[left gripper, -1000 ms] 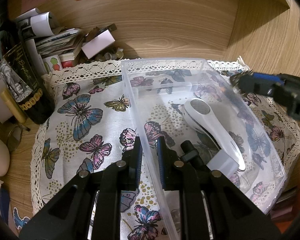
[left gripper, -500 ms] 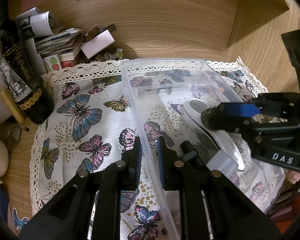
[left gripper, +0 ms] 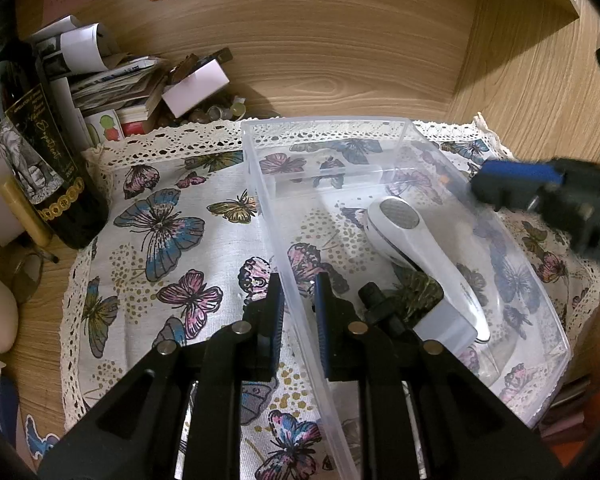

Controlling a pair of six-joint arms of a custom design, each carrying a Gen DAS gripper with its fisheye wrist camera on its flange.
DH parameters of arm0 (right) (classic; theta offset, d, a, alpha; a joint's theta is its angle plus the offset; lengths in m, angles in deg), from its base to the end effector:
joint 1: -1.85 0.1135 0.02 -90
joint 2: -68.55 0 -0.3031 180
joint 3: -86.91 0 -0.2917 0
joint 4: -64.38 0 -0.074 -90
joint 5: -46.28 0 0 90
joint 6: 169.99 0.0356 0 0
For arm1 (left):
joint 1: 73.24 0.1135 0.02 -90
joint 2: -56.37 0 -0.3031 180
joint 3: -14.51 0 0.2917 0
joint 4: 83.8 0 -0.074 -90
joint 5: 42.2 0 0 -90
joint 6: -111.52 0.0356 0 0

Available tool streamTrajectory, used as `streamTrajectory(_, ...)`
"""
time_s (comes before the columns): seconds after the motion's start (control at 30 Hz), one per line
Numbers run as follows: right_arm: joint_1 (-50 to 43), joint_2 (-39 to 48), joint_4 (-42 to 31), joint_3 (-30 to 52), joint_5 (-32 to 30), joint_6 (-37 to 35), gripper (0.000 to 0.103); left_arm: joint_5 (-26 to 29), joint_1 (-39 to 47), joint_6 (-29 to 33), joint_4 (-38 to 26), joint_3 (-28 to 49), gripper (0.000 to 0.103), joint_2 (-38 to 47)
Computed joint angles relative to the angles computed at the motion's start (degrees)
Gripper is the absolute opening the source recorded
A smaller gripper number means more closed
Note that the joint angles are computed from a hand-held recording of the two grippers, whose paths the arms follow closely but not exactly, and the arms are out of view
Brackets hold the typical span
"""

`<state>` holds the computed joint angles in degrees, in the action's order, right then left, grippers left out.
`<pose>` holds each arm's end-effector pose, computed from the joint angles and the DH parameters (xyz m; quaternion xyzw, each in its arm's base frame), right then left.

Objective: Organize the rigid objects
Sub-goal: 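Carry the black item into the clear box and release it, then move the right gripper back to the black-and-gold bottle, then grasp the black-and-gold bottle with the right gripper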

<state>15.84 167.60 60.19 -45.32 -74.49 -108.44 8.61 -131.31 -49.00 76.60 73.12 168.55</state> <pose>0.2958 0.0925 0.0991 -0.4067 0.8298 0.2153 0.3158 0.1974 -0.2742 0.0622 -0.1498 0.9211 0.0197 0.3587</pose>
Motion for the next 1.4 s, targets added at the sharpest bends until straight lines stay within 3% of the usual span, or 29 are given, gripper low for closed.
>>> streamTrajectory(0.3, -8.2, 0.1, 1.3, 1.5, 1.5, 1.0, 0.039, -0.4, -0.2, -0.3, -0.4, -0.2, 0.015, -0.7)
streamTrajectory(0.63, -8.8, 15.4, -2.0, 11.4, 9.1, 0.7, 0.041, -0.1, 0.0, -0.2, 0.2, -0.5, 0.015, -0.8)
streamTrajectory(0.93, -6.6, 23.5, -2.4, 19.2, 13.1, 3.2, 0.041, 0.3, -0.1, -0.4, 0.0, -0.4, 0.015, -0.7)
streamTrajectory(1.1, -5.6, 25.6, 0.9, 19.7, 14.4, 4.4, 0.022, 0.5, 0.1, -0.3, -0.1, -0.2, 0.015, -0.6)
streamTrajectory(1.4, -6.8, 20.4, 3.9, 13.7, 11.2, 2.7, 0.022, 0.6, 0.4, -0.1, 0.1, -0.1, 0.015, -0.2)
